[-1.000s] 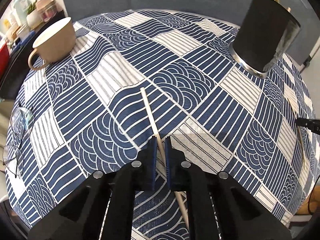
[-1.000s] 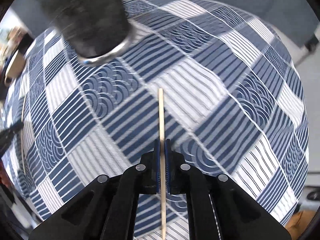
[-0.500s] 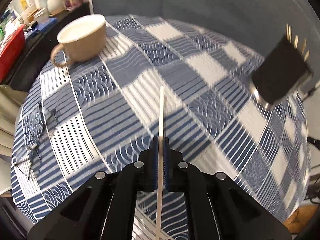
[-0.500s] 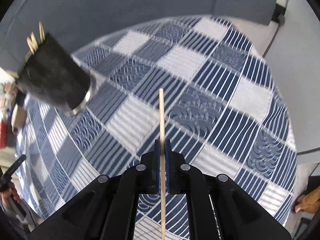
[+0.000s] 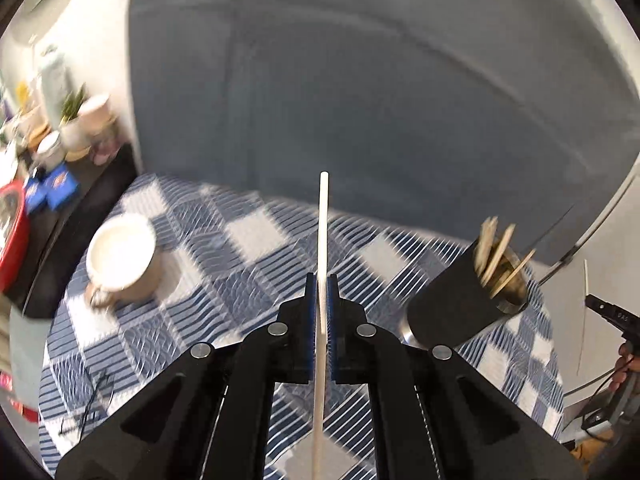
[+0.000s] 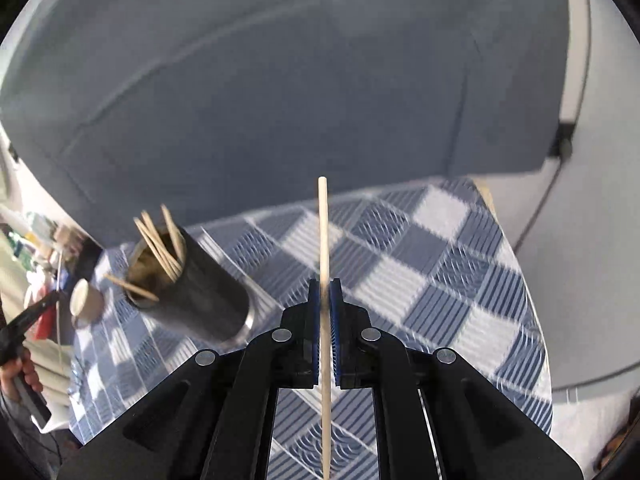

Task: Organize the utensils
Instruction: 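Raise the left tool's stick over the black holder while the right tool carries its stick there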

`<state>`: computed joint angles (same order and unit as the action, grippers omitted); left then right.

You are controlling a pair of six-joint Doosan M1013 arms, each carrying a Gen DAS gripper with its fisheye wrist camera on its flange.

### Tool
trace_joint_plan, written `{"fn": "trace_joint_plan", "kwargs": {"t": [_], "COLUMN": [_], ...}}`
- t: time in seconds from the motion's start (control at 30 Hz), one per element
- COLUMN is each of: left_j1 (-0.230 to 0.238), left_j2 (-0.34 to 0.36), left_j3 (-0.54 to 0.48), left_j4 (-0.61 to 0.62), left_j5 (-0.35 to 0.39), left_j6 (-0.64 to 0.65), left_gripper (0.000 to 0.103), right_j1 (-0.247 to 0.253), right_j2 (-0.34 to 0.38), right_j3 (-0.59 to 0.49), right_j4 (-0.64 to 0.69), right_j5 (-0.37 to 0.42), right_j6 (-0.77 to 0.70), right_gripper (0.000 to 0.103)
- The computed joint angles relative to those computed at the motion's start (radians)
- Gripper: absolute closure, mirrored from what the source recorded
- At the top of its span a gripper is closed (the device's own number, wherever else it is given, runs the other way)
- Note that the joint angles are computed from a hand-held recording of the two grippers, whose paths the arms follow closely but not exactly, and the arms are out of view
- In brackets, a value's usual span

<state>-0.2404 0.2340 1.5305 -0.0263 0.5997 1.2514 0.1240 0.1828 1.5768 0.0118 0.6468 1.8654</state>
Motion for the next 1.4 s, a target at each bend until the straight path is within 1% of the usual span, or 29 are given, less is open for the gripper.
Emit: {"fn": "trace_joint_plan", "kwargs": {"t": [0.3,0.37,0.47,0.5,0.57,0.63,0.7,0.77,0.9,0.93,1.03,1.07,1.1,1.17,1.2,1.23,1.27,1.3,1.4], "left_j1": [-0.035,-0.043,-0.05,-0.049,-0.047,-0.049,-0.053,-0.057,-0.067,-0.069,-0.075,-0.077,-0.078,-0.078,-0.08,-0.081,-0.081,-0.079,-0.084], "left_j2": [0.063,0.082,0.105,0.114,0.13,0.141,0.152,0.157,0.167,0.168,0.172,0.174,0.178,0.187,0.19,0.191,0.192,0.195,0.193], "left_j3": [-0.143,-0.17,-0.196,-0.202,-0.214,-0.216,-0.214,-0.205,-0.176,-0.167,-0.143,-0.133,-0.133,-0.131,-0.126,-0.116,-0.109,-0.108,-0.084], "left_j4": [-0.127,-0.177,-0.303,-0.39,-0.507,-0.58,-0.679,-0.774,-1.014,-1.086,-1.265,-1.346,-1.382,-1.413,-1.427,-1.465,-1.504,-1.514,-1.559], "left_j5": [-0.057,-0.069,-0.096,-0.108,-0.116,-0.135,-0.158,-0.191,-0.249,-0.254,-0.274,-0.275,-0.275,-0.249,-0.248,-0.255,-0.248,-0.238,-0.25], "left_j6": [0.124,0.17,0.276,0.348,0.438,0.505,0.599,0.694,0.955,1.033,1.226,1.31,1.347,1.396,1.43,1.483,1.53,1.54,1.618], "left_gripper": [0.098,0.098,0.098,0.098,0.098,0.098,0.098,0.098,0.098,0.098,0.098,0.098,0.098,0.098,0.098,0.098,0.098,0.098,0.098], "right_j1": [0.034,0.041,0.048,0.05,0.056,0.057,0.062,0.065,0.066,0.067,0.076,0.075,0.074,0.077,0.077,0.079,0.08,0.083,0.081], "right_j2": [0.039,0.052,0.074,0.081,0.094,0.107,0.118,0.126,0.143,0.147,0.155,0.156,0.158,0.16,0.162,0.164,0.164,0.164,0.164], "right_j3": [-0.11,-0.134,-0.165,-0.173,-0.19,-0.201,-0.213,-0.213,-0.212,-0.207,-0.185,-0.177,-0.165,-0.14,-0.13,-0.12,-0.106,-0.098,-0.078], "right_j4": [0.065,0.092,0.162,0.189,0.221,0.286,0.312,0.376,0.489,0.532,0.564,0.6,0.669,0.765,0.82,0.872,0.952,0.983,1.015], "right_j5": [-0.067,-0.089,-0.112,-0.113,-0.13,-0.137,-0.139,-0.165,-0.192,-0.207,-0.261,-0.271,-0.289,-0.334,-0.348,-0.365,-0.385,-0.394,-0.386], "right_j6": [-0.103,-0.14,-0.216,-0.244,-0.282,-0.345,-0.376,-0.441,-0.525,-0.566,-0.614,-0.652,-0.718,-0.809,-0.863,-0.919,-1.005,-1.042,-1.104], "right_gripper": [0.098,0.098,0.098,0.098,0.098,0.098,0.098,0.098,0.098,0.098,0.098,0.098,0.098,0.098,0.098,0.098,0.098,0.098,0.098]}}
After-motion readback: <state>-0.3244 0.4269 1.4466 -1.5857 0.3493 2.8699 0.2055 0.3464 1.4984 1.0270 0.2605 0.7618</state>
